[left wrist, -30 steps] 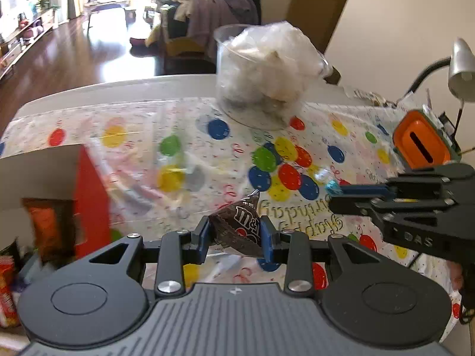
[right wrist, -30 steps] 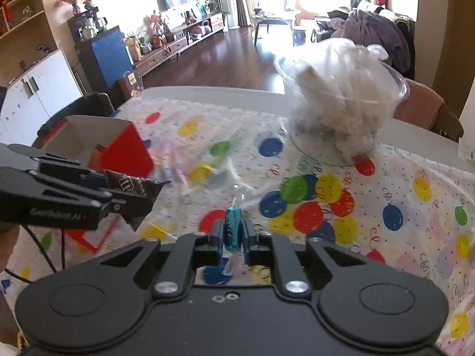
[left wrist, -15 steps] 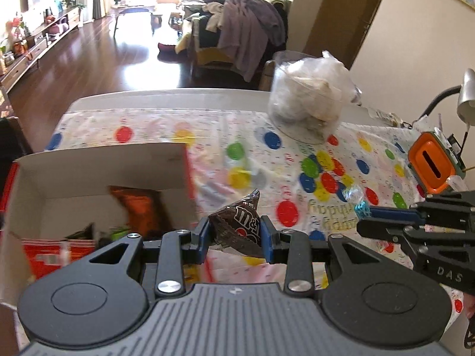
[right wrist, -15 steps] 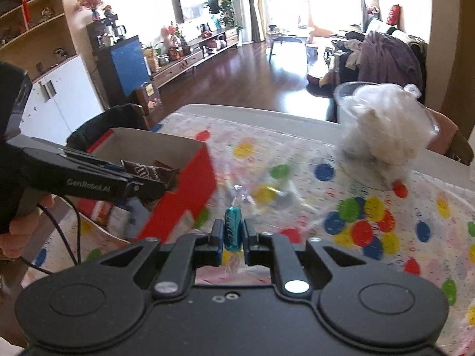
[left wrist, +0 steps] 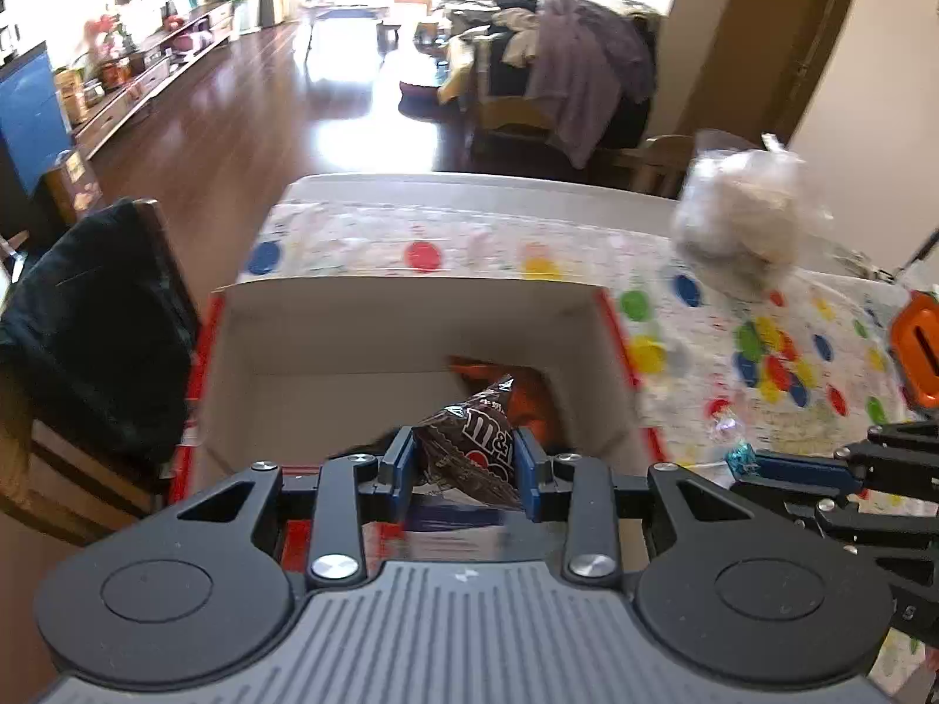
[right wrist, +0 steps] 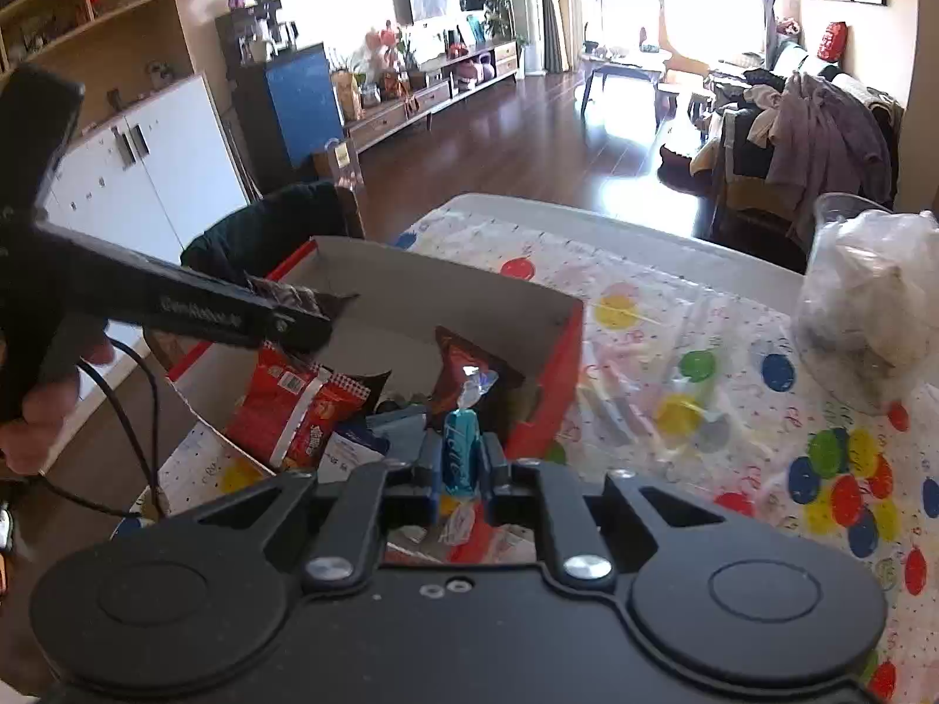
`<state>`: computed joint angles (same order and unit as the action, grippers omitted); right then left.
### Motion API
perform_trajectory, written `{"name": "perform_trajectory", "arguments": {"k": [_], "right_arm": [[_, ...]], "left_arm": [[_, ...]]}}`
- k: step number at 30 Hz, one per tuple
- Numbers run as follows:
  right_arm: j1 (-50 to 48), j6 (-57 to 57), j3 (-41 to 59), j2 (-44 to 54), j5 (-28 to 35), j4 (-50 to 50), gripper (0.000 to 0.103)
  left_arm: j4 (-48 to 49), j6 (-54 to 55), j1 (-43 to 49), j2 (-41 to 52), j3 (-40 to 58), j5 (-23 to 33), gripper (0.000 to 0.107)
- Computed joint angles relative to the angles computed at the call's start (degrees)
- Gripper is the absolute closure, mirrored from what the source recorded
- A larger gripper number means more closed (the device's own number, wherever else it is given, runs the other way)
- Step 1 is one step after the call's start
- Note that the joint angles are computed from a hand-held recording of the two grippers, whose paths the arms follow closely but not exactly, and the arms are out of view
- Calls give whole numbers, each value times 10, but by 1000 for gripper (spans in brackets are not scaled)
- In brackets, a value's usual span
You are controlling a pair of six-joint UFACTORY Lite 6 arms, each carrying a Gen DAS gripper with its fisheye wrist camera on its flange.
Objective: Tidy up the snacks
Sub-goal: 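Carry the M&M's packet and teal candy stick over the box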
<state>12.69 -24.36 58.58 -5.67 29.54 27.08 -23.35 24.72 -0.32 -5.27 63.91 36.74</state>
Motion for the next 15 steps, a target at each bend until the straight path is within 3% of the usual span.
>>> {"name": "perform_trajectory", "arguments": {"k": [5, 15], "right_arm": [[53, 93, 49, 87, -33, -63, 92], [103, 180, 204, 275, -38, -112, 92]], "left_arm": [[-24, 60, 51, 64, 38, -4, 73], [19, 51, 62, 205, 142, -13, 73]]}}
